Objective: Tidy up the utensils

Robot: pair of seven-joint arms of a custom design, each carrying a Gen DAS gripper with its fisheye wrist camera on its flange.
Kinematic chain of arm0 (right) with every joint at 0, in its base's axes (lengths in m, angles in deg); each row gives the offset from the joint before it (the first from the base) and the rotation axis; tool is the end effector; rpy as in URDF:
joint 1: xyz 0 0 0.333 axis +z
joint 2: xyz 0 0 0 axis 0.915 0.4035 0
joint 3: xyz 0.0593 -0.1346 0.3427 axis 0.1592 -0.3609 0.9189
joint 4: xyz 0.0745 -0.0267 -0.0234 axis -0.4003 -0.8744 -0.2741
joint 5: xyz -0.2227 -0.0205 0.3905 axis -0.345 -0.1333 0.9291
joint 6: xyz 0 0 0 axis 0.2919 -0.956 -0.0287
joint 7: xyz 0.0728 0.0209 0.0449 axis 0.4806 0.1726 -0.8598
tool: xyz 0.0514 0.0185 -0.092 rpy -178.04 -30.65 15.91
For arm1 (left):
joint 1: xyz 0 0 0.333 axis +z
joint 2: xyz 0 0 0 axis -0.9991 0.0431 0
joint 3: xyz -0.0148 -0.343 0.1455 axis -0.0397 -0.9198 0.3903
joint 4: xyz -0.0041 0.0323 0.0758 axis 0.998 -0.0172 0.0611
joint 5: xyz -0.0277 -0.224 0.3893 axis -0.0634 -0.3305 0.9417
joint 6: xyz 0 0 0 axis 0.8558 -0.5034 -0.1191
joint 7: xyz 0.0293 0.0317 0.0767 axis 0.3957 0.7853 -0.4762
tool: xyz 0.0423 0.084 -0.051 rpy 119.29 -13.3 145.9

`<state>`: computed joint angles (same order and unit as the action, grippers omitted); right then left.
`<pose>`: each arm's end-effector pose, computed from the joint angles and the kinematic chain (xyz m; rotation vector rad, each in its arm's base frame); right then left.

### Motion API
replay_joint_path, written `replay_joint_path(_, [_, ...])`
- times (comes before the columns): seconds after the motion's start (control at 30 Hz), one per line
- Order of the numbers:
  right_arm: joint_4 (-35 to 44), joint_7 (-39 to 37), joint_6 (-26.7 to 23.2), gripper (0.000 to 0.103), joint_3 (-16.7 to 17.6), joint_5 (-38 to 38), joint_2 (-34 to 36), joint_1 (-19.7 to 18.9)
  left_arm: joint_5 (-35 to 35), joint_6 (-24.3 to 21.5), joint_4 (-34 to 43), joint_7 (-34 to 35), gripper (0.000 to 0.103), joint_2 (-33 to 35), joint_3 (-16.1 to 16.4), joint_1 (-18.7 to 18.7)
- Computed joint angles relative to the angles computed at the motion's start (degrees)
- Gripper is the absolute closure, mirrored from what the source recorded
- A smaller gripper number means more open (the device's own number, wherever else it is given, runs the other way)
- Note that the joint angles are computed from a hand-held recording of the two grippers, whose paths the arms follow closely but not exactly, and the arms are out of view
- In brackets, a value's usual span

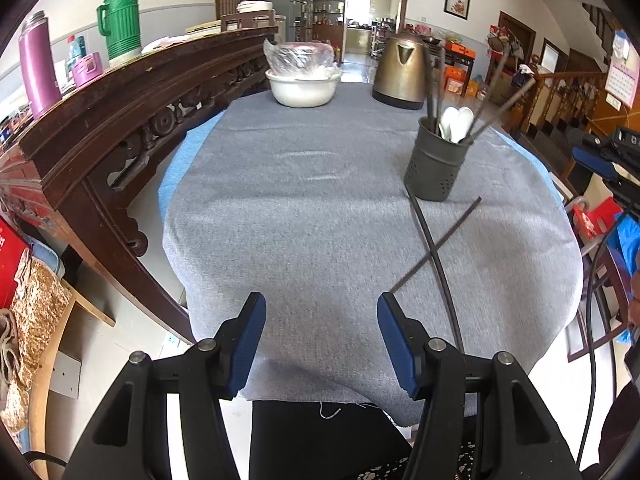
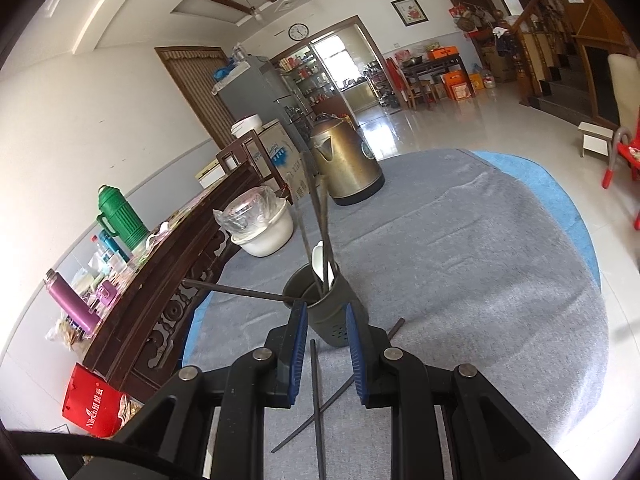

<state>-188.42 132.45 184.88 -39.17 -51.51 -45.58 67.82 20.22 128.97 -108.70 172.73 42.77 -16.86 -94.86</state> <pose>0.4417 0.0679 0.4824 -1.1296 1.8197 -0.5104 0.4184 -0.1424 0.4414 -1.6787 2.0358 -0.7725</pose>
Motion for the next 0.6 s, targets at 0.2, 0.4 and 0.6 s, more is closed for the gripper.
replay_joint_path(0.2, [-0.44, 0.4, -0.38, 0.081, -2.93, -0.68, 0.22, 2.14, 0.28, -0.46, 0.11, 0.44, 0.044, 0.49, -0.14, -0.76])
replay_joint_path(0.4, [0.65, 1.5, -2.89, 0.081, -15.0, -3.69, 2.17, 13.25, 0.18, -0.2, 0.84, 0.98, 0.044, 1.25, 0.15, -0.71])
replay_joint_path(0.6, [2.19, 2.11, -4.12, 0.081, -34.47, -5.2, 4.92, 31.79, -1.11, 0.0, 1.85, 1.54, 0.044, 3.18, 1.31, -1.59])
